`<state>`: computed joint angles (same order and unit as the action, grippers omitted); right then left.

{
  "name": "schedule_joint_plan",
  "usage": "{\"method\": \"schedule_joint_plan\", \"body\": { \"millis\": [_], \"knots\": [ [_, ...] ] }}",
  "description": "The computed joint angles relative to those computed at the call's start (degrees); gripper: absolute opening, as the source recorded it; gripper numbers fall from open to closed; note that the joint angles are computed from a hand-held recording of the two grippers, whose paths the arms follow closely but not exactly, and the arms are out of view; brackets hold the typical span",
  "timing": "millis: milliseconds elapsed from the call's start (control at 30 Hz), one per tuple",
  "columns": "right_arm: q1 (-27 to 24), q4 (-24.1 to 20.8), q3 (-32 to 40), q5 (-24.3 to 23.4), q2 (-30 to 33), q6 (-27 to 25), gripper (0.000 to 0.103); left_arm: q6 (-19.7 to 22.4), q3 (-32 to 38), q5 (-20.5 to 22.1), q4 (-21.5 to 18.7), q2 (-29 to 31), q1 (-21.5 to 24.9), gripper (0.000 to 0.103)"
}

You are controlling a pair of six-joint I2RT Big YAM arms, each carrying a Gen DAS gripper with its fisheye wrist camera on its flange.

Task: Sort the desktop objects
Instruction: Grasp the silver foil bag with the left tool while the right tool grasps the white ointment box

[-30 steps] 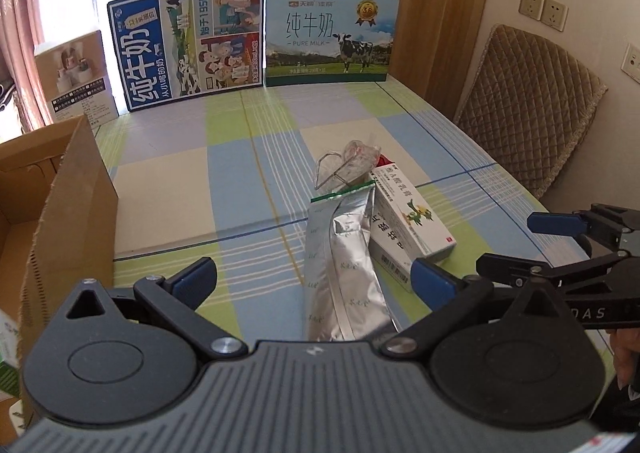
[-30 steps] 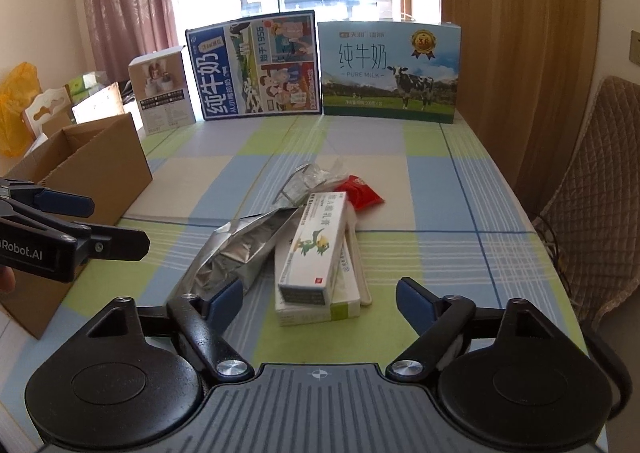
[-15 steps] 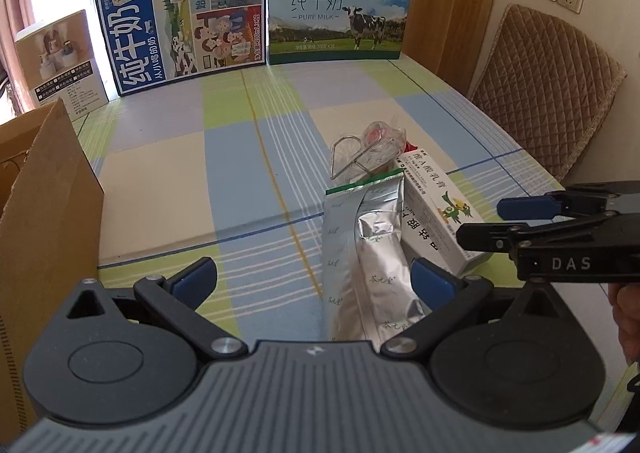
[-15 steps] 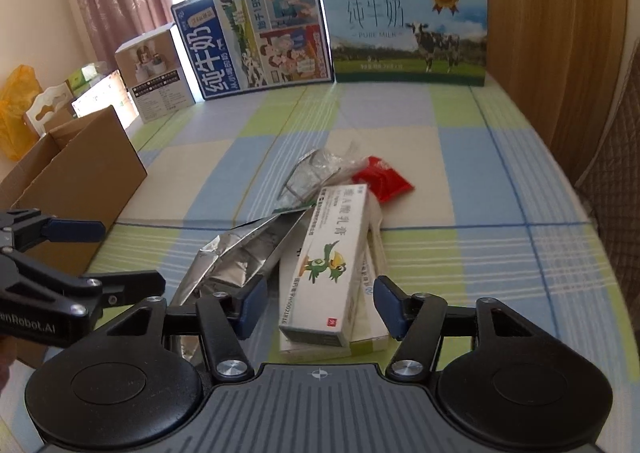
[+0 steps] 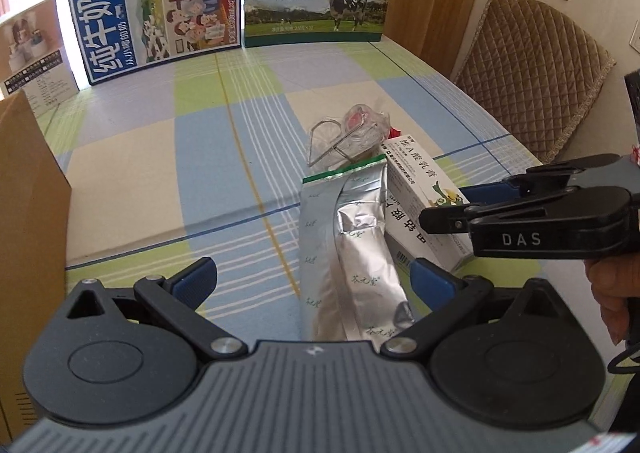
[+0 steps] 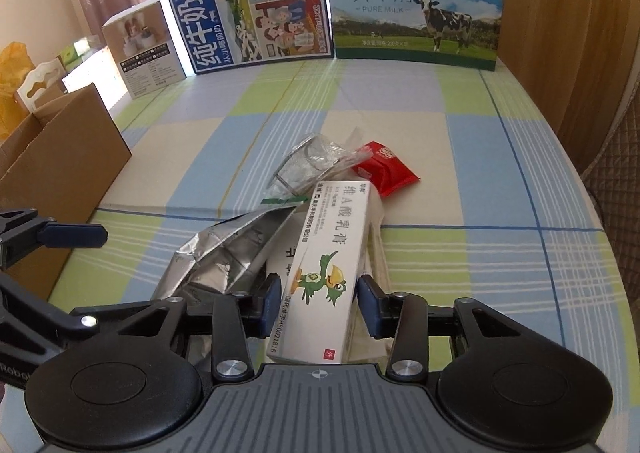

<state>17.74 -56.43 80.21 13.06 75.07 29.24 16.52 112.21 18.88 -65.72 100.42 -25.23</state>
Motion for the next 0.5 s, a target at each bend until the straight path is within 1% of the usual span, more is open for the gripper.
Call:
{"method": "schedule_joint_plan", "body": {
  "millis": [167,233,267,333,500],
  "knots": [
    [-0.09,-1.56,-1.14,0.43,-1.83,0.63,0.038,2.34,3.80,-0.11,-3.56,2.93,-1.03,0.098],
    [-0.02,-1.82,-1.49,0.25,-2.34,0.97,0.038,3.01,5.51,-0.71,-5.09,4.27,-1.50,0.092],
    [0.05,-1.92,-1.52,0.20,-2.42,1.03,0.038,3.24,6.31,-0.86,-5.87,4.90,-1.67,0.090],
    [0.13,-1.99,-1.45,0.28,-2.38,0.86,0.038,3.69,7.53,-1.31,-7.10,5.92,-2.04,0.082],
    [-0.11,-1.78,-1.26,0.29,-2.07,1.04,0.038,4.74,8.38,-1.83,-8.59,7.25,-2.52,0.080]
  ]
}}
